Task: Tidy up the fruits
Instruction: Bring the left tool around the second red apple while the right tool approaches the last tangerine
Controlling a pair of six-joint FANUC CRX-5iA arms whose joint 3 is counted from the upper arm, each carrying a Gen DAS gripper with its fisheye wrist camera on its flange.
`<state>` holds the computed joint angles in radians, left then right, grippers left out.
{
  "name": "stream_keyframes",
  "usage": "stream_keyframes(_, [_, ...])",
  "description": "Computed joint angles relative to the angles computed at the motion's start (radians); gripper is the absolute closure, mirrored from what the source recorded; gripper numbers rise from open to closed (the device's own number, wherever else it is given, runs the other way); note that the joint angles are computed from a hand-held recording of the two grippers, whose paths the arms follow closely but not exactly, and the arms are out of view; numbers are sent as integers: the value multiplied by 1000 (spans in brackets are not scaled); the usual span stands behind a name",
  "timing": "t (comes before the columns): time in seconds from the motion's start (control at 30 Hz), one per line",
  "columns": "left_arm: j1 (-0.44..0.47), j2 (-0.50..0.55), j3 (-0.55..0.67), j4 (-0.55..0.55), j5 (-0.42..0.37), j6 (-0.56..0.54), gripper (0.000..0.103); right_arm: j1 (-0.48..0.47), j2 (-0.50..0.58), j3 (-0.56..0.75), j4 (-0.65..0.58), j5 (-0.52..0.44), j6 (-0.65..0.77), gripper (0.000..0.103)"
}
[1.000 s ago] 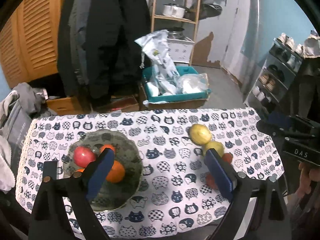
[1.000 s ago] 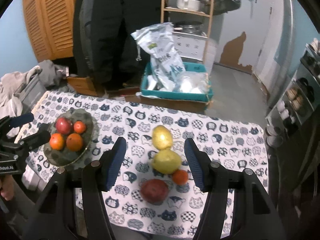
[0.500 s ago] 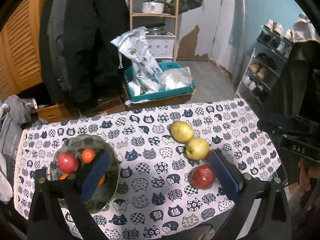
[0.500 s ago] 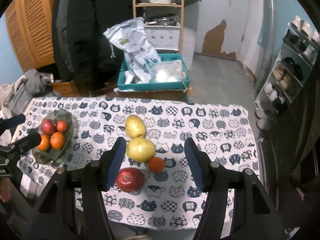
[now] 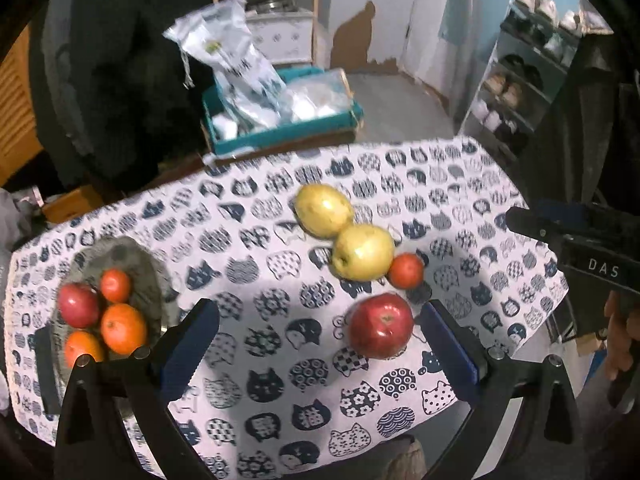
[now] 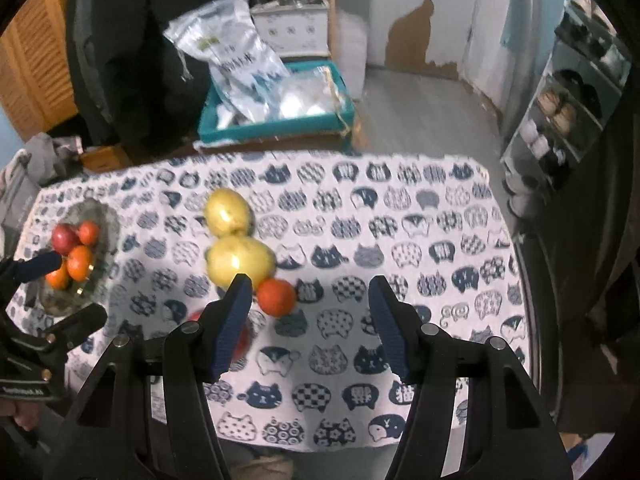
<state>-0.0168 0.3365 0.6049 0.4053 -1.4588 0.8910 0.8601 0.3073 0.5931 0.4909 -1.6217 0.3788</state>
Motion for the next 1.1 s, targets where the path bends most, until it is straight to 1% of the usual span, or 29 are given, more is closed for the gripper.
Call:
stream_keyframes(0.13, [-27, 22, -18, -25, -17, 24, 2, -20, -28, -62, -67, 22, -30, 42])
stream_keyframes(0.27, [-44, 47, -22, -33, -40, 51, 2, -30, -40, -106, -103, 29, -43, 42])
stream_keyframes(0.6, [-100, 66, -63, -79, -30, 59, 2, -60, -67, -200, -183, 55, -79, 42])
stream_keyframes(0.8, [-125, 84, -66, -108, -31, 73, 2, -73, -67, -221, -211, 68, -87, 42])
stream_keyframes(0.93, [-132, 97, -68, -109, -36, 79, 2, -76, -66, -225, -216, 73, -85, 42])
stream_keyframes(1.0, [-131, 106, -68, -100, -42, 82, 4, -78, -66, -228, -218, 78, -84, 42])
stream_keyframes(1.07, [-132, 112, -68, -93, -49, 81, 15, -79, -67, -229, -220, 83, -79, 42])
stream_keyframes(1.1, [-134, 116, -65, -95, -57, 79, 19, -81, -65, -227, -222, 83, -77, 42])
